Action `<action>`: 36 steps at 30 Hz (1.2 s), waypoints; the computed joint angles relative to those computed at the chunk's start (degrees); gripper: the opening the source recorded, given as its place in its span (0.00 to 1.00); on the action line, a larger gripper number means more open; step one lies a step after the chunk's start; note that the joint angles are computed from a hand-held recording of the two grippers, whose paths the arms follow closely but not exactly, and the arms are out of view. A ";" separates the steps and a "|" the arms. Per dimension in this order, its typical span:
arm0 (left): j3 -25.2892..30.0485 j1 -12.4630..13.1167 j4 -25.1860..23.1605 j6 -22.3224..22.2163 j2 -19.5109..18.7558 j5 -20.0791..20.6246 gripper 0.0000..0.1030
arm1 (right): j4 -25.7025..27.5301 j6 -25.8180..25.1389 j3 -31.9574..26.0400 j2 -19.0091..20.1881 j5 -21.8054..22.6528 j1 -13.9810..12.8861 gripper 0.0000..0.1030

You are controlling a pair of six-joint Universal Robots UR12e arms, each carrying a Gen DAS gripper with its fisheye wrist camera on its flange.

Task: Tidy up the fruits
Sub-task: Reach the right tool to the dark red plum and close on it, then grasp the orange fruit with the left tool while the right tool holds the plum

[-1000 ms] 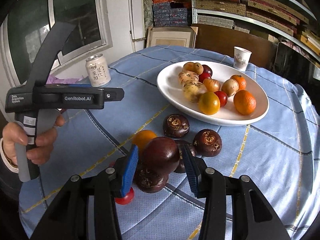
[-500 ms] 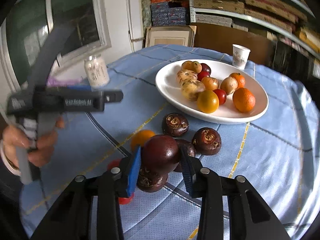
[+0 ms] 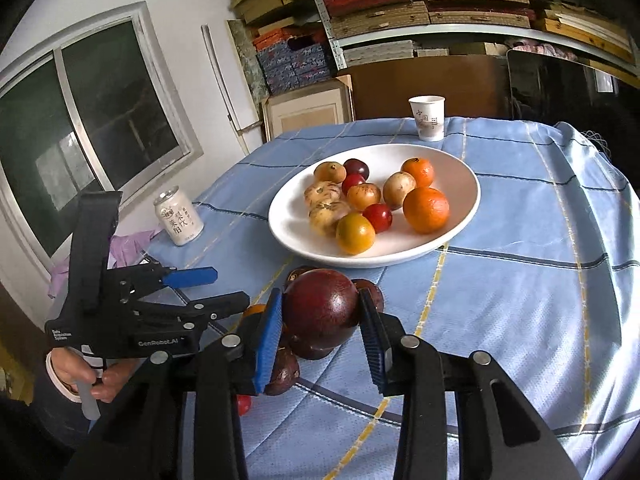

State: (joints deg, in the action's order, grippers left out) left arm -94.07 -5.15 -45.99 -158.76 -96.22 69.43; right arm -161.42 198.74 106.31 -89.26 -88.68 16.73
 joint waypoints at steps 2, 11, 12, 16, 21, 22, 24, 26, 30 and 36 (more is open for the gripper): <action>0.07 0.28 -0.51 0.43 0.04 -1.36 0.62 | 0.03 0.07 0.03 -0.01 0.34 -0.06 0.37; -1.37 -0.33 0.73 5.34 1.01 -3.71 0.62 | 0.12 0.21 0.14 -0.11 0.74 -0.11 0.37; -1.47 -0.64 1.09 5.66 0.95 -3.09 0.63 | 0.20 0.30 0.15 -0.12 0.78 -0.15 0.37; -0.64 -0.67 -1.33 5.79 0.39 -4.16 0.63 | 0.45 0.60 0.19 -0.18 0.76 -0.16 0.37; 1.27 -0.11 -9.43 7.32 -0.38 -8.71 0.39 | 1.03 0.82 0.07 -0.12 0.99 -0.27 0.37; 1.26 -0.32 -9.56 7.54 -0.40 -8.09 0.39 | 1.01 0.82 0.08 -0.11 0.94 -0.27 0.37; 0.95 -0.46 -8.87 7.60 -0.25 -7.77 0.38 | 0.88 0.89 0.13 -0.16 0.92 -0.27 0.37; 0.91 -0.38 -9.08 7.37 -0.21 -7.96 0.38 | 0.84 0.88 0.13 -0.17 0.88 -0.26 0.37; 0.69 -0.47 -8.76 7.00 -0.09 -7.64 0.38 | 0.83 0.88 0.14 -0.18 0.90 -0.26 0.37; 0.29 -0.88 -7.22 5.81 0.23 -6.44 0.37 | 0.45 1.01 0.26 -0.26 0.48 -0.20 0.37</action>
